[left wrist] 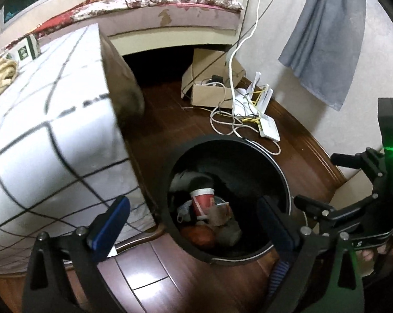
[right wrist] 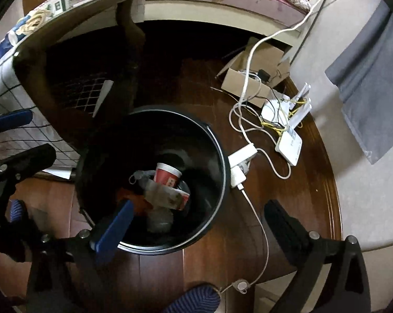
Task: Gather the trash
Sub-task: 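Open the left tool to drop the red bag while the right tool drops the carton, then move both open tools back toward the remaining trash on the table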
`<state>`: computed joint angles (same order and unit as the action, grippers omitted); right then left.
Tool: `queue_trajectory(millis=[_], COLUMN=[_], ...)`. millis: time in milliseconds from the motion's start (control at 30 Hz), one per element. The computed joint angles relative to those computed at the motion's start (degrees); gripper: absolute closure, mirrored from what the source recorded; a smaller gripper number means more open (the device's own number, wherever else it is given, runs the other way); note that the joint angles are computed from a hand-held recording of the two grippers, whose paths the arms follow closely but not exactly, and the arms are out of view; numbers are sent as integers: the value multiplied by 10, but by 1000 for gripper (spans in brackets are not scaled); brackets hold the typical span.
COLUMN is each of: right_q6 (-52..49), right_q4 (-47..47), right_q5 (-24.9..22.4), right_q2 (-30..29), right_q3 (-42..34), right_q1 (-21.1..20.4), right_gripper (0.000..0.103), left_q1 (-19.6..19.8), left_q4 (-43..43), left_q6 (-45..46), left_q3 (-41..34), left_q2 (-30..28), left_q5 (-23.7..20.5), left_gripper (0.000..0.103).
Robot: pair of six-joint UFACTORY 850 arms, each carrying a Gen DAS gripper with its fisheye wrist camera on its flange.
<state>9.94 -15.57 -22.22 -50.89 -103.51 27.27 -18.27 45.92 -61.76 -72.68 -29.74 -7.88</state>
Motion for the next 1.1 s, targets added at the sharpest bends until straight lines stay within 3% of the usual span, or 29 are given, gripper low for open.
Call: queue_trajectory(millis=[733, 1100], right_q6=[3, -17], right_q4=[7, 26], right_q5=[50, 60], right_q2=[54, 61], right_q3=[36, 22], right_q1=[19, 35], right_gripper=[1, 1], left_q1=[-3, 16], left_q4=[280, 358], left_q6=[-264, -345], left_q3=[50, 75], left_q2=[67, 102], left_q5=[-43, -65], left_gripper=[4, 3])
